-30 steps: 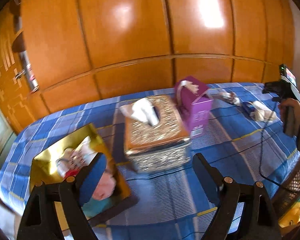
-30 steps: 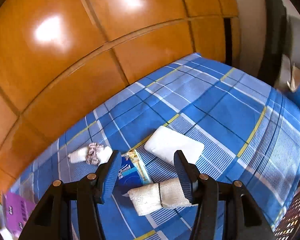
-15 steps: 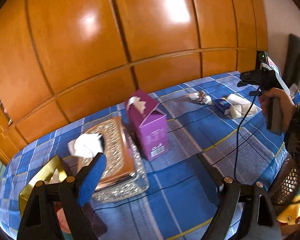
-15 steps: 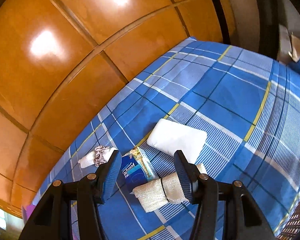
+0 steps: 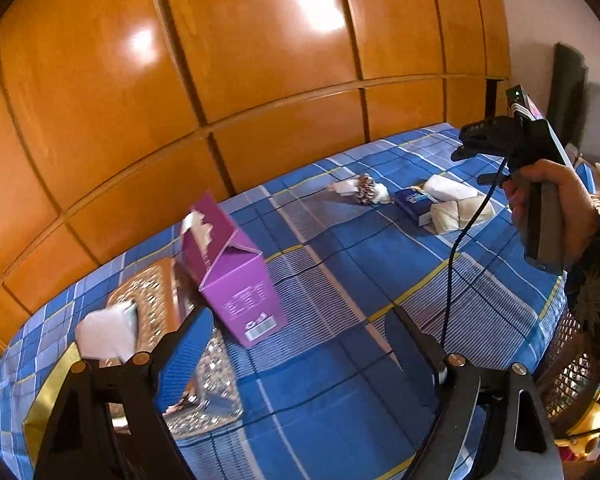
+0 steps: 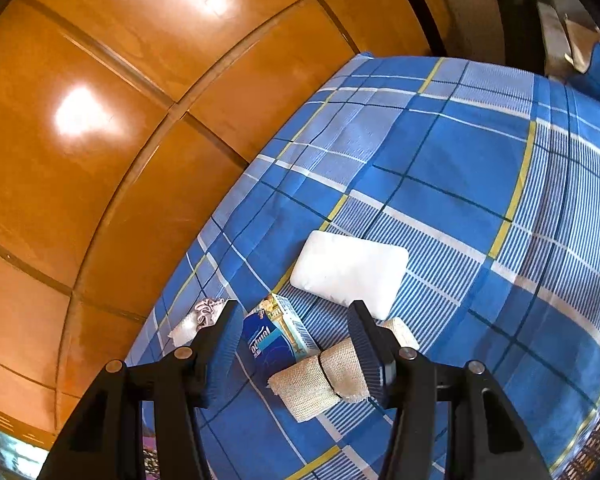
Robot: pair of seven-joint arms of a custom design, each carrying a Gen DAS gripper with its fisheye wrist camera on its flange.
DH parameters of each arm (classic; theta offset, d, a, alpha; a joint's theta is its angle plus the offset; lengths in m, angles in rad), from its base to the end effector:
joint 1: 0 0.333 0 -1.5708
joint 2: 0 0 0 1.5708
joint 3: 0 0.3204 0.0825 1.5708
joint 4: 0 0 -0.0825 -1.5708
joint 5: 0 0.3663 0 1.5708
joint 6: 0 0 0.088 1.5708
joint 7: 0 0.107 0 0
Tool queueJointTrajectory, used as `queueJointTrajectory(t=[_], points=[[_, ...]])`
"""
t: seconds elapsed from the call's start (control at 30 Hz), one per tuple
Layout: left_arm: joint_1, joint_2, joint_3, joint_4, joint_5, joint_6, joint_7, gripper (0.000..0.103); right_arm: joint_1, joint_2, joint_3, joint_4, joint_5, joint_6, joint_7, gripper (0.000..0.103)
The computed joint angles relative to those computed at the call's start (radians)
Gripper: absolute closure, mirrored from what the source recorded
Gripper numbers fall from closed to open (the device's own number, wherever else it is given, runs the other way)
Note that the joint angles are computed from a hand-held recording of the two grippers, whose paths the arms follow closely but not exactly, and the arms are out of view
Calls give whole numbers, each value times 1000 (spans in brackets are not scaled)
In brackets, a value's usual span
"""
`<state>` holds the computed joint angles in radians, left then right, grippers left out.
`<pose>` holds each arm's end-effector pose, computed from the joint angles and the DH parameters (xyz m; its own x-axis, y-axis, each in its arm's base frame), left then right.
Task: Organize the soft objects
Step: 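Grasp the blue Tempo tissue packet with the left tool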
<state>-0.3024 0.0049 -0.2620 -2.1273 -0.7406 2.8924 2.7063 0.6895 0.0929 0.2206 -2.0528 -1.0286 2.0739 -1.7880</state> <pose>0.5007 -0.2697 0.4979 -0.8074 -0.5592 -0.1880 -0.2751 0.6389 -0.7184 0.3787 0.4118 0.4226 -0.7314 -0.2428 -0.6372 0.0487 0.9135 -0.4040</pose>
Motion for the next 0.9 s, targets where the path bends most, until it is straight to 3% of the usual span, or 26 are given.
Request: queueJointTrajectory(t=[0.47,0.67,0.9], points=[[-32,157,-39,174,196,-52,-198,17,10,-34,19,-49,-40,-38,157,48],[-60,317,-19,382,369,-235,-448,33,11,-46,28,-68,-43,-52,213,48],[-104,506,-39,638,431,-406,-615,36,4,-55,31,-87,-79,-28,259,48]])
